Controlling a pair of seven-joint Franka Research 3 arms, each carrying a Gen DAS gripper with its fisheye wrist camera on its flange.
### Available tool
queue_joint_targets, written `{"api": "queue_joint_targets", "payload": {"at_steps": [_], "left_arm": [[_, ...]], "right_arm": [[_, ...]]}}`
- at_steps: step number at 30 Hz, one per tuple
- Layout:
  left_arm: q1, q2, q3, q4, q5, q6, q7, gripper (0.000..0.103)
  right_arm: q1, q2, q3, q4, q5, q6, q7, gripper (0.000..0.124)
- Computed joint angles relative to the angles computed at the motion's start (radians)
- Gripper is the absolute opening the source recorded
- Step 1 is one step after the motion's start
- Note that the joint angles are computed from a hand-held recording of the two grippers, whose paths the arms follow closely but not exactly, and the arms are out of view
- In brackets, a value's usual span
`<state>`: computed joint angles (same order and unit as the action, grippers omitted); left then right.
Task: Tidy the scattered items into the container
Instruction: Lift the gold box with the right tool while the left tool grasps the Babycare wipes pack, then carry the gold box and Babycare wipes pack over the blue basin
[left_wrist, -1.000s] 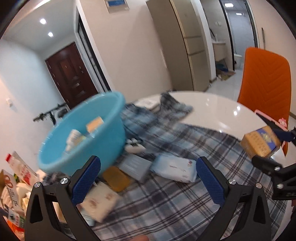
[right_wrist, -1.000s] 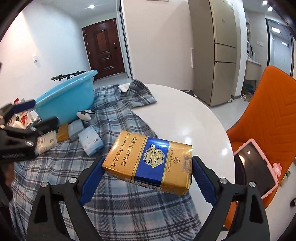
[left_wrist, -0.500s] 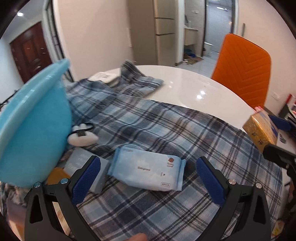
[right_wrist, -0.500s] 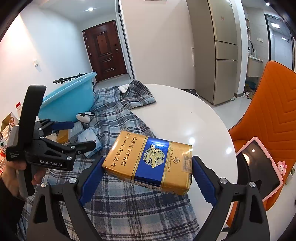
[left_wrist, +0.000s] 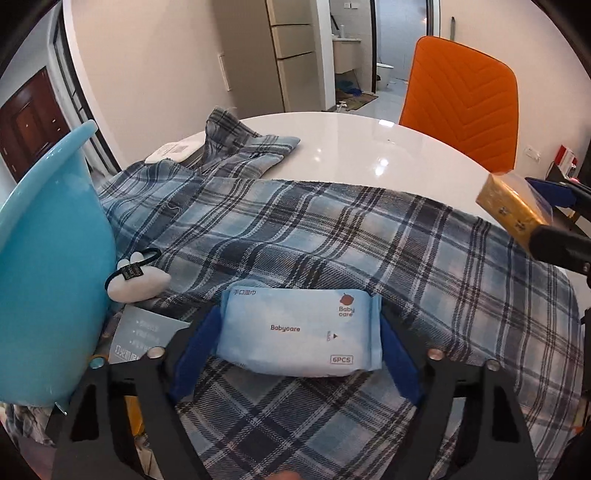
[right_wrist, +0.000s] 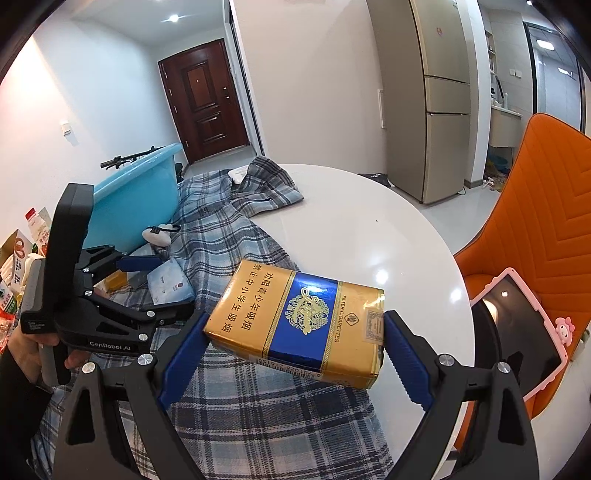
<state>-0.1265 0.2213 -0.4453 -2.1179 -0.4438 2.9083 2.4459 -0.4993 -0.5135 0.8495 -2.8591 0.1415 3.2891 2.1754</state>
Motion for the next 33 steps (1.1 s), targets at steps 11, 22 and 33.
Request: {"api": "queue_joint_targets", "payload": {"at_steps": [11, 22, 33], "left_arm": [[-0.069, 0.020, 0.076, 0.026, 0.087, -0.026, -0.108, 0.090], [0.018, 0.001, 0.001, 0.018, -0.036, -0.066, -0.066, 0.071], [-0.009, -0.190, 0.018, -0.090, -0.434, -0.002, 0.191, 0.071]], "right_arm": [[0.038, 0.000, -0.024, -0.009, 0.025, 0.015, -0.012, 0.093], [0.055, -0.012, -0.042, -0.019, 0.038, 0.015, -0.023, 0.093], [0.053, -0.044, -0.013, 0.015, 0.014, -0.011, -0.014, 0.093]]}}
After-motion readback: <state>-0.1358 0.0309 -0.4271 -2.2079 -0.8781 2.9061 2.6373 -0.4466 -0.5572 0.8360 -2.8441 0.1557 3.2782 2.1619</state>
